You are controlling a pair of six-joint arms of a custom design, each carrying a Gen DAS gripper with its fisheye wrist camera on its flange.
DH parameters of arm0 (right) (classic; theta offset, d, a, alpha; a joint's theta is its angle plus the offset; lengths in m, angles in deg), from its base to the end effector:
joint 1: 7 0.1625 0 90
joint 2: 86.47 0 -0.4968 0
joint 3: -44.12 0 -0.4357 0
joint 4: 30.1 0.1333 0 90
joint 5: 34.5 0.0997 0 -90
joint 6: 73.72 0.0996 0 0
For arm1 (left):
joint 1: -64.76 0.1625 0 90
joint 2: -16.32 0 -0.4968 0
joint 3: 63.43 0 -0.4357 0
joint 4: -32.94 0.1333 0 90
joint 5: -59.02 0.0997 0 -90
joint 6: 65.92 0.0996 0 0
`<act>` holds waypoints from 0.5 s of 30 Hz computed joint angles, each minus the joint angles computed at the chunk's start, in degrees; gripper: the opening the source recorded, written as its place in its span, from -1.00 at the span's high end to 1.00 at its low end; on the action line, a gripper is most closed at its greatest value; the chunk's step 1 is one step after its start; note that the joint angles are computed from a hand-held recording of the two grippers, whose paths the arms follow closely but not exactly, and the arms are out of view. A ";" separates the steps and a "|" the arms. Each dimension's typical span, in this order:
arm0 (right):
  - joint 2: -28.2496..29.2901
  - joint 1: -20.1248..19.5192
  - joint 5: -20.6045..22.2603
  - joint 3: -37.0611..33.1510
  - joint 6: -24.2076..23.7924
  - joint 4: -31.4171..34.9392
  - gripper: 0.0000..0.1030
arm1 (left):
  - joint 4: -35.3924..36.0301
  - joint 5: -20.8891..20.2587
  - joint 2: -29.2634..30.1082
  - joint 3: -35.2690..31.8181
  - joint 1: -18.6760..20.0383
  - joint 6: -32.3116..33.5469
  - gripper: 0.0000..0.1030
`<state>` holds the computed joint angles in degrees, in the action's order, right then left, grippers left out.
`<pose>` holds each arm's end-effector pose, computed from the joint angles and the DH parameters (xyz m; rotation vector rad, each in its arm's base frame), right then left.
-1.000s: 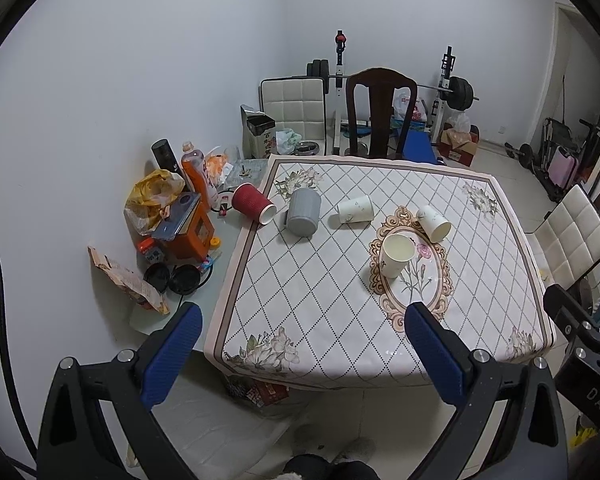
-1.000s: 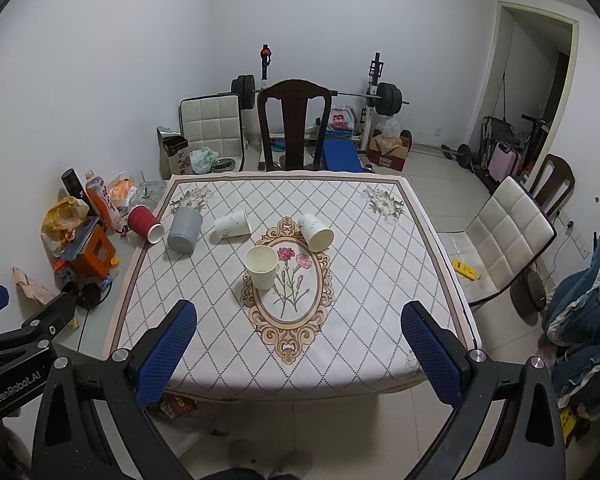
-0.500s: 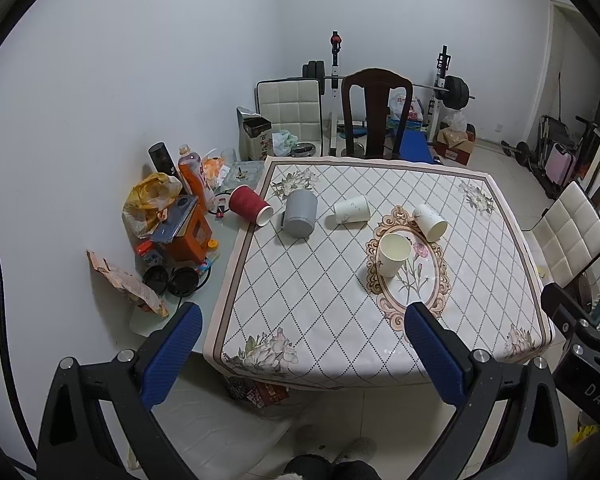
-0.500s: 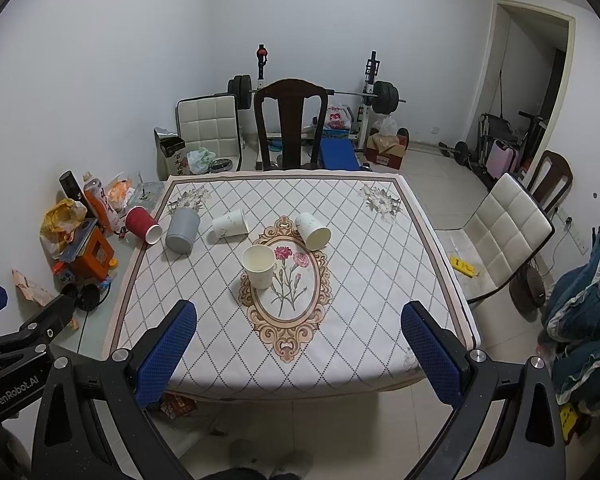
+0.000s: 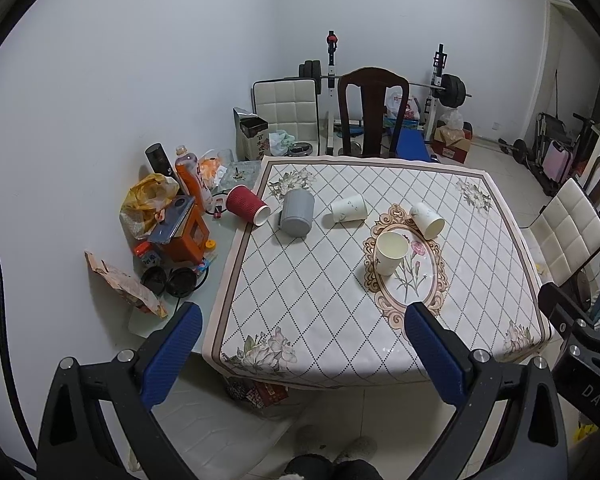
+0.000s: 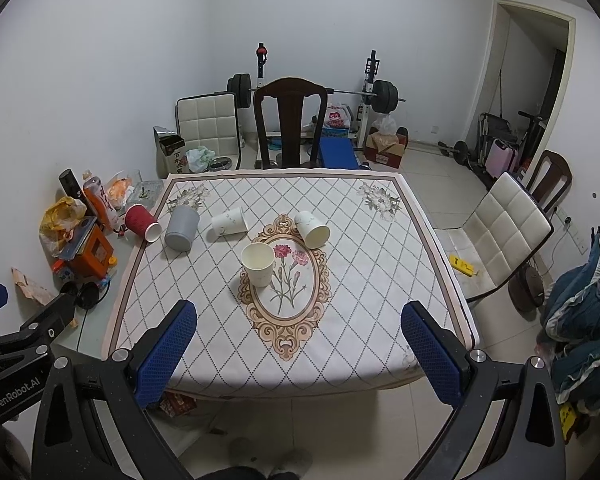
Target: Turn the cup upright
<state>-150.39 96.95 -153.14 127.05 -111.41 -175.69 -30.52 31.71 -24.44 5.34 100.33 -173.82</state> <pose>0.2669 -0.7194 0.4560 0.8815 -2.2967 0.6642 -0.5067 -0.6350 0.1745 -0.3168 1.9347 -0.9776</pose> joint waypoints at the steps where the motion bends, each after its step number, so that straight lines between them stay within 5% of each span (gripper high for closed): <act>1: -0.04 0.01 -0.09 0.12 0.04 -0.09 -1.00 | -0.24 0.01 -0.08 0.16 0.04 0.12 -1.00; 15: -0.43 -0.30 -0.28 0.38 -0.06 -0.23 -1.00 | -1.56 0.14 -0.04 0.36 0.01 1.56 -1.00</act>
